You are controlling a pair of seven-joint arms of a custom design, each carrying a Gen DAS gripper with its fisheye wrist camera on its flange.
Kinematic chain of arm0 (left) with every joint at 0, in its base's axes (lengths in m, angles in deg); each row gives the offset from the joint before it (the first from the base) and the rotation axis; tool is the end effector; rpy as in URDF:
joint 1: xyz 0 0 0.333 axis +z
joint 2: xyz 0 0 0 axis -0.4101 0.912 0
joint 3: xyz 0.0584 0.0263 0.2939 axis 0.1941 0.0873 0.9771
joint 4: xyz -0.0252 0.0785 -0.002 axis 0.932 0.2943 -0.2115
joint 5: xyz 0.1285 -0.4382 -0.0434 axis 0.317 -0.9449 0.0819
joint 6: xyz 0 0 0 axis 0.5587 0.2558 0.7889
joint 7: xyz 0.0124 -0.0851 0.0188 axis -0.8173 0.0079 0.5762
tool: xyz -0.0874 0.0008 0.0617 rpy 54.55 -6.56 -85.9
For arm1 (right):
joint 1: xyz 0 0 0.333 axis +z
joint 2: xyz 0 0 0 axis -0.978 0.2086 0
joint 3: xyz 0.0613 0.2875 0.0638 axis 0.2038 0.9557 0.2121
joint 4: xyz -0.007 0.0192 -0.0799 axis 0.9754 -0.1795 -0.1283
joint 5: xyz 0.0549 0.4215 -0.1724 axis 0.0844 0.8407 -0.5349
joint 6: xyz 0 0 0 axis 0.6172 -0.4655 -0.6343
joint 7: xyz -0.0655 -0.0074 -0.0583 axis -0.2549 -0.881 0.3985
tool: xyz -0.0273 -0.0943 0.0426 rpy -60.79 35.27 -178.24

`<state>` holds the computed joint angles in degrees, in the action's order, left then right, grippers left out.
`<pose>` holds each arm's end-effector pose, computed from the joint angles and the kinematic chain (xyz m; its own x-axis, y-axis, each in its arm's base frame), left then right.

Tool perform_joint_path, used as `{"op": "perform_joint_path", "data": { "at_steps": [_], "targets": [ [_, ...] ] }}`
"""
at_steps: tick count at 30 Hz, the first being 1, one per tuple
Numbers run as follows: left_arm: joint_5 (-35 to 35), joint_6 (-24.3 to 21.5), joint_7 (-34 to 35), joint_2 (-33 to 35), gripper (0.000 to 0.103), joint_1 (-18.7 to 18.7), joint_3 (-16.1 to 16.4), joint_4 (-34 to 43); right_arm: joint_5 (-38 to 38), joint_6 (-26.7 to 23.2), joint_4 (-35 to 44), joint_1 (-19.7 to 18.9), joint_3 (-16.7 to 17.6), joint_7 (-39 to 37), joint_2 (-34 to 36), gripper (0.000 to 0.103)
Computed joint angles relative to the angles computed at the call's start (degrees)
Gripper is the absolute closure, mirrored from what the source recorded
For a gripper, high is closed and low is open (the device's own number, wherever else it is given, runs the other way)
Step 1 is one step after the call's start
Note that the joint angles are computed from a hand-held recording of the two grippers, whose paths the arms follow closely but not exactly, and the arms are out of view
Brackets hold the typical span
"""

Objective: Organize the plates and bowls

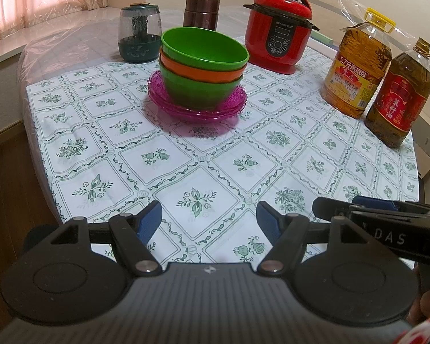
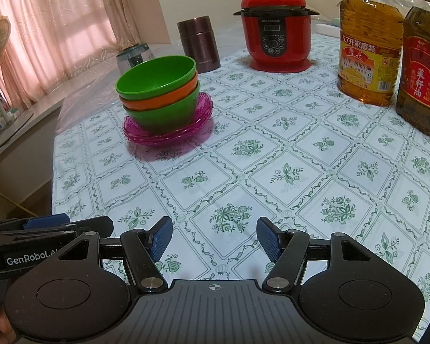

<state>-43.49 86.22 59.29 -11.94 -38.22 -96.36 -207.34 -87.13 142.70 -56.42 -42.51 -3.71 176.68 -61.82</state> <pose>0.5697 -0.3108 0.4486 -0.1750 -0.9748 0.1380 -0.7335 0.0356 -0.6787 0.5512 0.4800 0.4265 0.0399 -0.9681 -0.2472 -0.7020 0.1489 -0.6964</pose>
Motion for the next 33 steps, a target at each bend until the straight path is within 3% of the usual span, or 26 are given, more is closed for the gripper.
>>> {"op": "perform_joint_path", "data": {
  "at_steps": [23, 29, 33],
  "targets": [
    [-0.06, 0.01, 0.06, 0.01, 0.033, -0.01, 0.04, -0.03, 0.11, 0.12, -0.15, -0.04, -0.01, 0.03, -0.04, 0.038],
    [4.66, 1.19, -4.10, -0.29, 0.033, 0.07, 0.08, -0.61, 0.16, 0.03, -0.02, 0.10, -0.01, 0.30, 0.17, 0.038],
    [4.09, 1.88, -3.83, -0.38, 0.033, 0.26, 0.00, -0.96, -0.03, 0.02, 0.12, 0.27, -0.07, 0.56, 0.36, 0.038]
  ]
}}
